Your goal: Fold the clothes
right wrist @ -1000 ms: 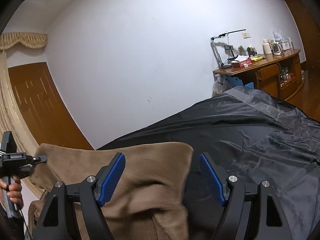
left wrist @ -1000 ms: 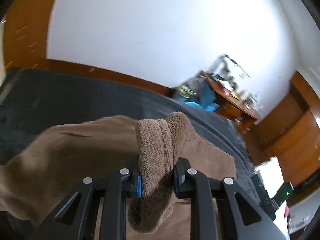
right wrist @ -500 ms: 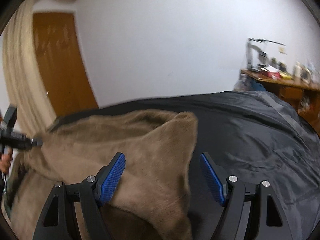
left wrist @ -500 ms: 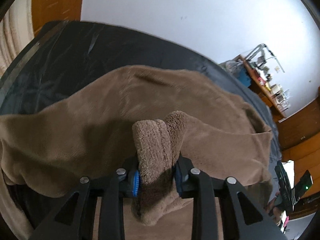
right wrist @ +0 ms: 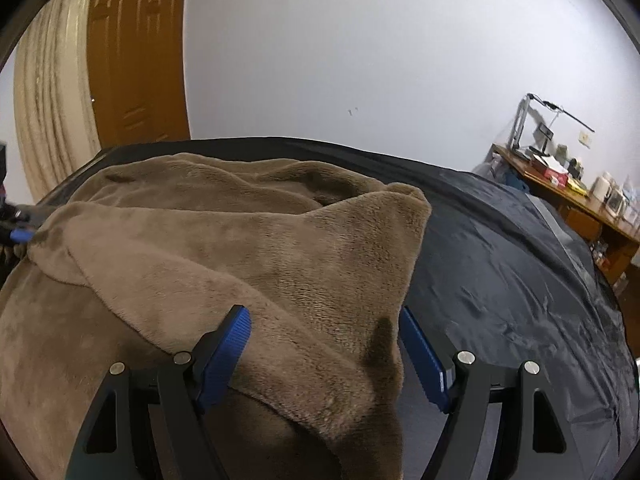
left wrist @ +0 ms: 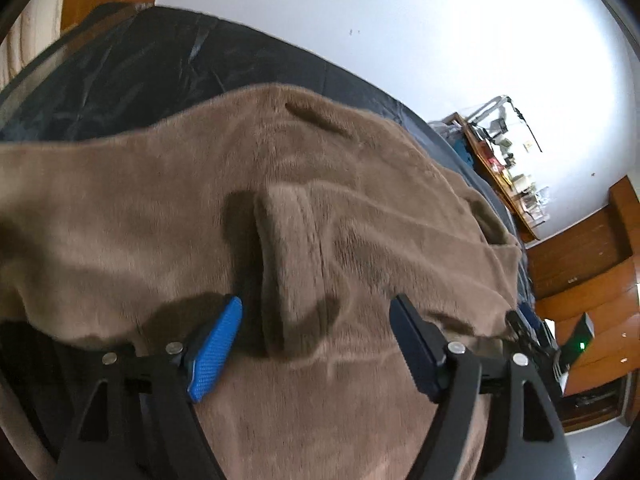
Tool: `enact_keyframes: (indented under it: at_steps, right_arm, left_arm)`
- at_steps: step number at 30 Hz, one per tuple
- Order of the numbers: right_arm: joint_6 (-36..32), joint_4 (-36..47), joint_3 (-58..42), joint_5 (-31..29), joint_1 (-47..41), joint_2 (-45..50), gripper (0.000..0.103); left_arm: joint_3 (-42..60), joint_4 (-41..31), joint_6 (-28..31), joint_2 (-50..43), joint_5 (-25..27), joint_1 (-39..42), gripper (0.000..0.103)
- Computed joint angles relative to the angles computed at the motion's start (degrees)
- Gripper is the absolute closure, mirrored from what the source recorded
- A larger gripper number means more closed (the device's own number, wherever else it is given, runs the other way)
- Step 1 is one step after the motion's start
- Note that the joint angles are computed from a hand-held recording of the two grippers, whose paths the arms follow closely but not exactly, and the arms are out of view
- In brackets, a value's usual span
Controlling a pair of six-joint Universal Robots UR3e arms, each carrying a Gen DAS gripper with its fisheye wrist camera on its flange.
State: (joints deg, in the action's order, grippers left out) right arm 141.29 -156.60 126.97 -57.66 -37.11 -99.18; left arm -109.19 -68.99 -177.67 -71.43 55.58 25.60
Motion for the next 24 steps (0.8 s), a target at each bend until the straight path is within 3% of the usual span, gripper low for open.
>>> enact_keyframes:
  at_steps: [5,7,8,9,12,17,19,21,24]
  right_arm:
    - [0.14,-0.45,-0.45,-0.3,0.48,0.63,0.025]
    - [0.22,-0.6,-0.53,-0.33,0.51,0.7,0.025]
    - [0.31,-0.71,-0.58,-0.39,0.49,0.77,0.025]
    - [0.89,-1.74,-0.47,-1.3,0.76,0.99,0.025]
    - [3.19,-5.95,-0.02,-5.37,2.07,2.01,0.025]
    - [7.58,-12.22,-0.61,-14.56,4.64,4.95,0.025]
    - [9.07,-11.76,-1.87,-16.82,4.84,6.04,0.025]
    - [9.46,-12.15,-2.32,-18.32,5.4,6.65,0.025]
    - [8.46,-13.95,-2.5,-22.06,7.85,7.95,0.025]
  left_arm:
    - [-2.32,3.66,-2.05,-0.34,1.0,-2.74,0.027]
    - [-2.36,6.21,-4.58,-1.53,2.85,-4.12,0.043]
    - [-1.88,6.65,-5.6,-2.31,3.73,-4.59,0.062]
    - [-1.37,7.05,-6.63,-3.1,4.61,-5.07,0.07]
    - [-1.43,5.79,-7.64,-0.88,4.12,-3.88,0.075]
    - [1.26,-0.67,-4.0,7.26,3.39,0.62,0.076]
    - [2.73,-2.28,-2.54,6.76,6.19,-0.97,0.076]
    - [2.76,-1.67,-2.97,4.27,12.82,-5.16,0.073]
    - [0.08,3.77,-5.05,1.53,18.52,-9.09,0.069]
